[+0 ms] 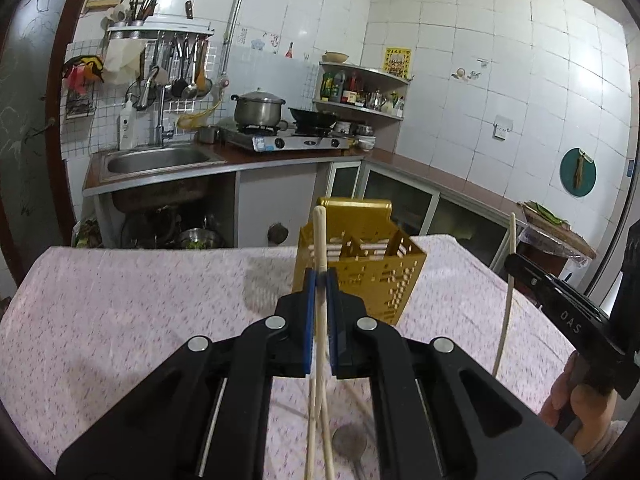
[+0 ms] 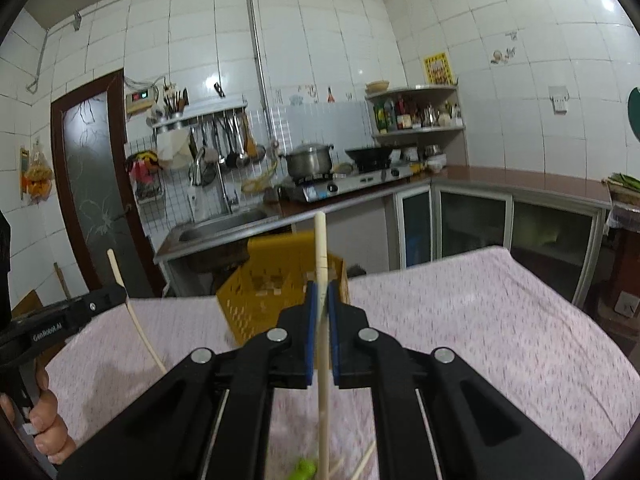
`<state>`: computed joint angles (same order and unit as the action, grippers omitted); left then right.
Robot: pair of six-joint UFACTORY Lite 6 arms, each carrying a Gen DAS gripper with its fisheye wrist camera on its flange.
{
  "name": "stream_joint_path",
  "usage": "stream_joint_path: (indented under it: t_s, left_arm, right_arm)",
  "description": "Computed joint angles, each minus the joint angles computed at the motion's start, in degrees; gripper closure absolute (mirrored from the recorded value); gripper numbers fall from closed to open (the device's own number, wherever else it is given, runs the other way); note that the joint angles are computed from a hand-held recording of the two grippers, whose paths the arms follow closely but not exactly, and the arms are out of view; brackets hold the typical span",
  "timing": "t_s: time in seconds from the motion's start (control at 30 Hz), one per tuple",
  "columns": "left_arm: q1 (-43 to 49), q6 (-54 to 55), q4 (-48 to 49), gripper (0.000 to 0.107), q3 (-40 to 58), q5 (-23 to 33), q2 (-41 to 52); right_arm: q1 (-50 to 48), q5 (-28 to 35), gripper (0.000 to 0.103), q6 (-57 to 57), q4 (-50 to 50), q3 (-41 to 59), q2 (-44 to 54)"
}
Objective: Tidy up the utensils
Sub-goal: 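Lower the right tool's chopstick into the yellow holder and open while the left tool does likewise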
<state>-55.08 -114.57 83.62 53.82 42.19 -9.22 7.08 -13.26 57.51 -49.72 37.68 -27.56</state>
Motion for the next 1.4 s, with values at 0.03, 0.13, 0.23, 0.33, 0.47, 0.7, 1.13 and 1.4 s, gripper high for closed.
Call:
stream_joint_path:
  t_s: [0.03,0.13,0.23,0.33,0.47,0.7,1.13,1.4]
  left_arm:
    - [0.7,0.6,0.5,0.103,1.5,-0.5,1.0]
    - [2.8,1.8,1.8,0.103,4.9,-2.3,3.4]
    - [5.2,4.4,1.6,0.103,8.6,-4.2,5.8]
    - [7.5,6.2,1.2,0.103,12.5,-5.8,7.5]
    - [10.2,11.3,-1.5,0.103,19.8,-8.2,9.9]
    - [14.2,26.4,-10.4,0.103,40.5,-9.9,20.9]
    - [18.9,31.3,-12.4,0.103,55.8,-12.9,36.9]
    - [21.2,16.1,-1.3,0.103,44.4,-17.8,37.6]
  right_arm:
    - [-0.2,-0.9,0.097,-3.1,3.1,1.4,1.8]
    - [0.2,-2.9,0.097,-11.5,11.6,4.5,5.8]
    - [0.9,-4.6,0.097,-18.5,18.1,8.4,10.6]
    - [1.2,-5.7,0.097,-20.1,19.8,13.9,15.3]
    - [1.8,-5.7,0.097,-19.1,19.2,22.2,20.5]
    - [4.0,-2.9,0.097,-23.6,23.4,40.4,32.0]
    - [5.5,-5.8,0.097,-34.5,33.9,52.7,46.8]
    - [5.6,-12.5,0.097,-40.0,37.7,45.9,50.6]
